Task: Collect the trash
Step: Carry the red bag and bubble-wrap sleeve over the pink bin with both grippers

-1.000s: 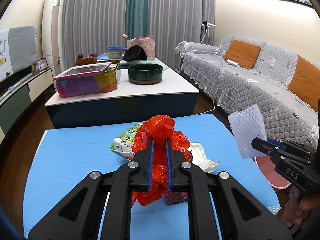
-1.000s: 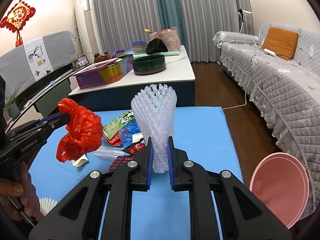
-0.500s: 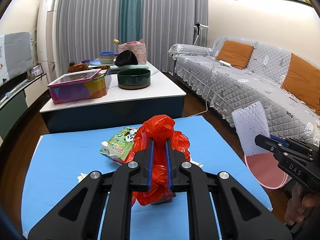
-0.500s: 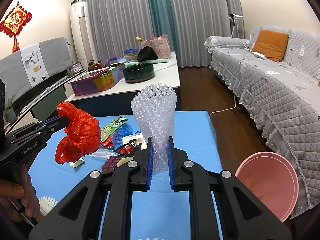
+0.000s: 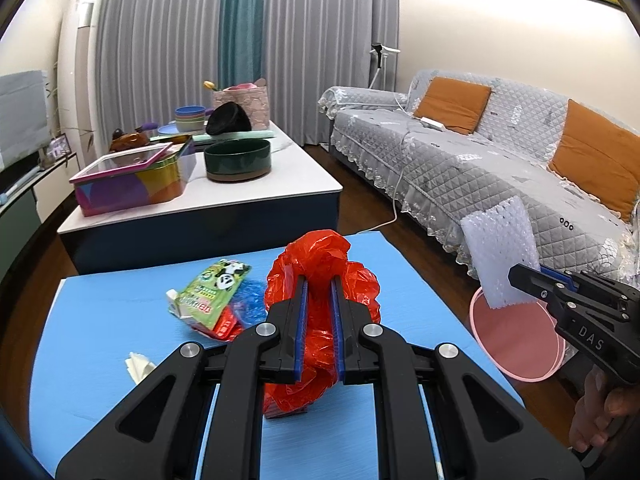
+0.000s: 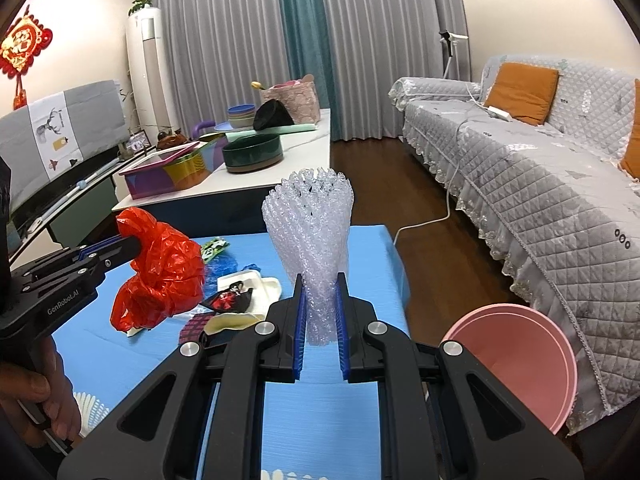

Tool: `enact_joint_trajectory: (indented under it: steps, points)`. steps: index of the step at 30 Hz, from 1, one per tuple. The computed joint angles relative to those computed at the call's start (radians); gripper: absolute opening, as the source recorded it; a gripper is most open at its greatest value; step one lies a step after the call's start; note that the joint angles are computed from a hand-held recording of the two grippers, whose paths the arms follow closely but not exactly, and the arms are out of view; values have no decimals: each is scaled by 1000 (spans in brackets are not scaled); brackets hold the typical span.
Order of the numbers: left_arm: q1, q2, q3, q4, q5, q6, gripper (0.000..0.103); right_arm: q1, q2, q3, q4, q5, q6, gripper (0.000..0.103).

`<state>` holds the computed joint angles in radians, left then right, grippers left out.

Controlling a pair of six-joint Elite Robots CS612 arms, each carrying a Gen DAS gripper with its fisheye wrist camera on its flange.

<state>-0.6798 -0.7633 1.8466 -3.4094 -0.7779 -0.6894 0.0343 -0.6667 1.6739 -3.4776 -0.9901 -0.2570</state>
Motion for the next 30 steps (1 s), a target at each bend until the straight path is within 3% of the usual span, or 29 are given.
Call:
enact_joint_trajectory:
  steps: [19,30]
  points:
    - [-12,66,-116,-16,-69,88,11,-41,3,-6,-20,-65,40,14]
    - [-21,115,-209,-31,-135,156,11,-85,12,-22,-37,-124,84,14]
